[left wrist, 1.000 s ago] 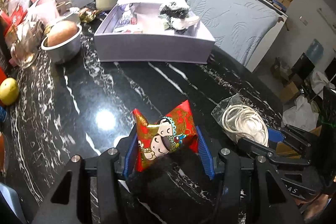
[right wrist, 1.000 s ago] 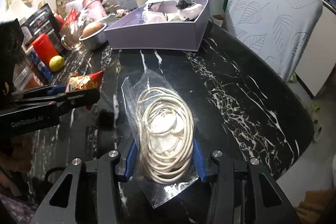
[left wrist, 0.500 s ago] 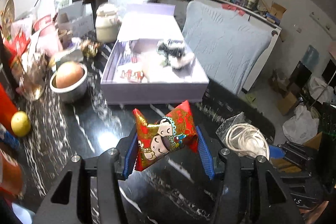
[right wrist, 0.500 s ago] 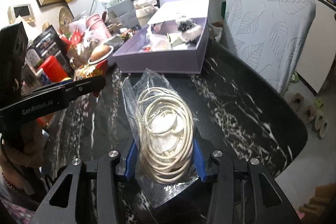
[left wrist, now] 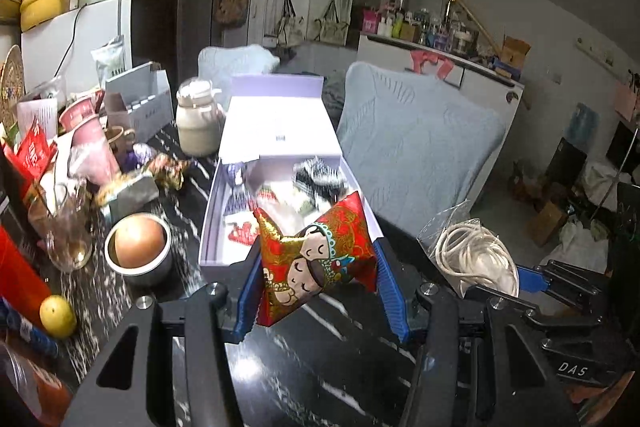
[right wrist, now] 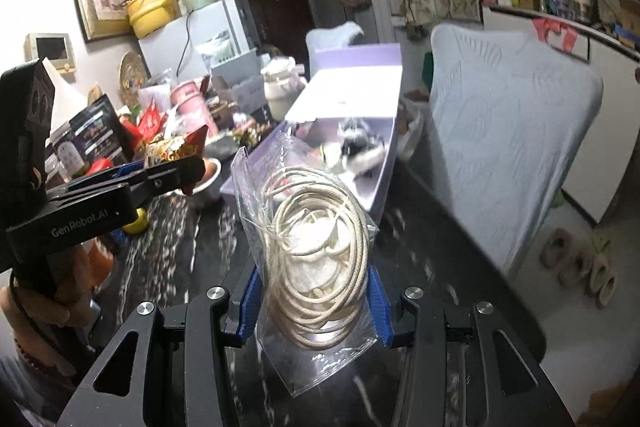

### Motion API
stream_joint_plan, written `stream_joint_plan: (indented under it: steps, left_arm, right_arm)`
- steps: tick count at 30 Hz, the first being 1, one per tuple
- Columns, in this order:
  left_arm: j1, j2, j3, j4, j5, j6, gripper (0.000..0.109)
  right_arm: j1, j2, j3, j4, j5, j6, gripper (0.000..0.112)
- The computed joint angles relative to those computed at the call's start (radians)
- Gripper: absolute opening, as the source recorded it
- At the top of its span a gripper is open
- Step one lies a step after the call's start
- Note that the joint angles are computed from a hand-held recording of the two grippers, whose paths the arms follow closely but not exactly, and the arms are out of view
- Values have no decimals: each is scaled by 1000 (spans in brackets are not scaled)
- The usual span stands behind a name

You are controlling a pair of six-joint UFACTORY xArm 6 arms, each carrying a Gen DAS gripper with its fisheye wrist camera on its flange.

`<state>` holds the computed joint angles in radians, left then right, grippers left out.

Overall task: Organize soft objects
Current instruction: 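Lift and carry the red pouch and cord bag over the lavender box with both grippers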

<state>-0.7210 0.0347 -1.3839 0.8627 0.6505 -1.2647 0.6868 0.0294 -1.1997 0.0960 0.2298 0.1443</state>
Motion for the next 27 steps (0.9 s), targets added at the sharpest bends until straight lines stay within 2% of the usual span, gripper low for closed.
stream_joint_plan:
  steps: [4,7,17,27]
  left_arm:
    - [25,23,-47,23,-9,12,51]
    - [56,42,-78,22,-59,25,51]
    - [144,149,-217,34,-118,105,51]
    - [212,265,-370,-19,-145,204,51]
  right_arm:
    - [-9,45,-83,5,8,-14,45]
    - [-18,81,-149,-2,31,-12,45]
    - [-58,252,-410,-96,90,57,45]
    - [-73,489,-777,-111,187,32,45]
